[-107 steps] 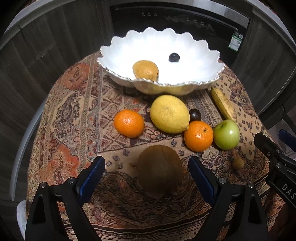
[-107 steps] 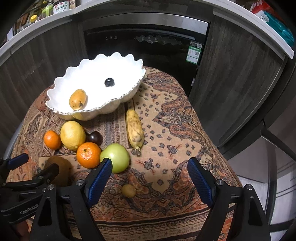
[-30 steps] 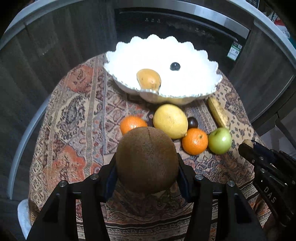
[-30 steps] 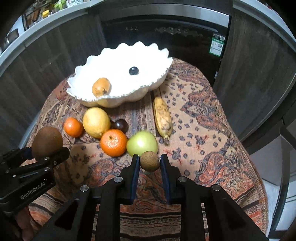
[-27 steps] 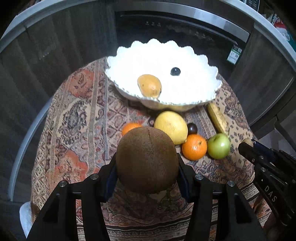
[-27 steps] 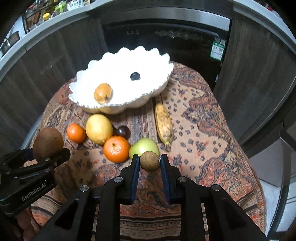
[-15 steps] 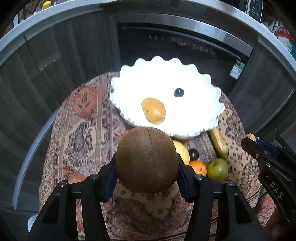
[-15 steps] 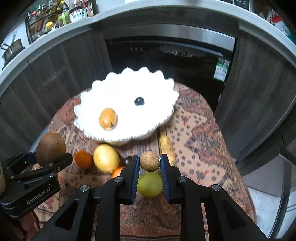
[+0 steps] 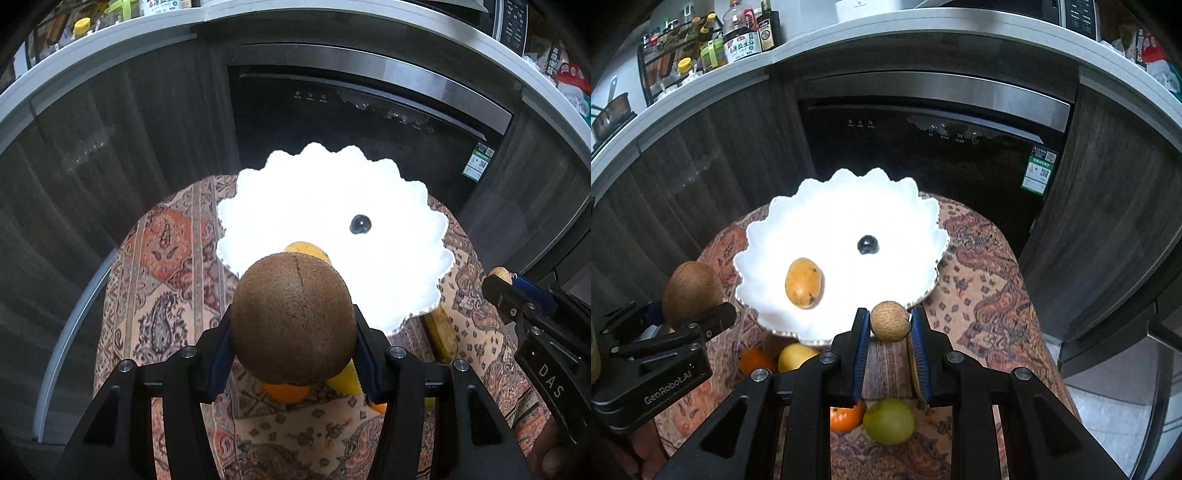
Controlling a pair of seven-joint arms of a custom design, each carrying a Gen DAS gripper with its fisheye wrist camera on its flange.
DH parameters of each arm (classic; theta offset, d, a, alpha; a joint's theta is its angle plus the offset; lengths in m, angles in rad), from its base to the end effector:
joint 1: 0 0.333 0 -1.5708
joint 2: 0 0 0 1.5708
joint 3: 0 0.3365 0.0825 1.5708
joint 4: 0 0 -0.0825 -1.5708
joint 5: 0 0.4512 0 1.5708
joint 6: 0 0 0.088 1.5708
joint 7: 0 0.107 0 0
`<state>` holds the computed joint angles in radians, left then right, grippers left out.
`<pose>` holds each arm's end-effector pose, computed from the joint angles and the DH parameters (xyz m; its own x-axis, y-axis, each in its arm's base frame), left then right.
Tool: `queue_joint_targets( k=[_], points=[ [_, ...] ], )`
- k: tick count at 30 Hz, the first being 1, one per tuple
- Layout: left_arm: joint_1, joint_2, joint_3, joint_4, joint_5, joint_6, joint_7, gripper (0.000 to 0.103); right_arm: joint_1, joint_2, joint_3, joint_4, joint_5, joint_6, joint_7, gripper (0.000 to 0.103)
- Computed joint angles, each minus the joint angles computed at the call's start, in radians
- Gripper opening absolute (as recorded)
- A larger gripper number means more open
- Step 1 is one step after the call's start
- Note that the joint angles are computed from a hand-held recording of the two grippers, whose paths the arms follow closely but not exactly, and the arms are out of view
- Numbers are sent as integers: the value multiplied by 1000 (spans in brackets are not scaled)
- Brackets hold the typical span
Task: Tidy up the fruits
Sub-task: 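Lift the kiwi with the left tool while the right tool carries the small fruit over the bowl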
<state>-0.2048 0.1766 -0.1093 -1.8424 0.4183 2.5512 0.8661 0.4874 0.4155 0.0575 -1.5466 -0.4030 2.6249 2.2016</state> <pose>0.6769 -0.2214 0.4808 0.1034 -0.9943 0.0260 -0.8164 -0.0997 -0.5688 0.6782 0.4134 0.4805 0.2031 -0.9776 -0.0543 -0.7481 -0.1192 -0.6528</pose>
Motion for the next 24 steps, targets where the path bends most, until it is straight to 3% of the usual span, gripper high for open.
queue_joint_targets(
  k=[24],
  points=[
    [-12,187,56,217,-67,-44,92,55,5,223,-18,315,76,-87,-82,24]
  ],
)
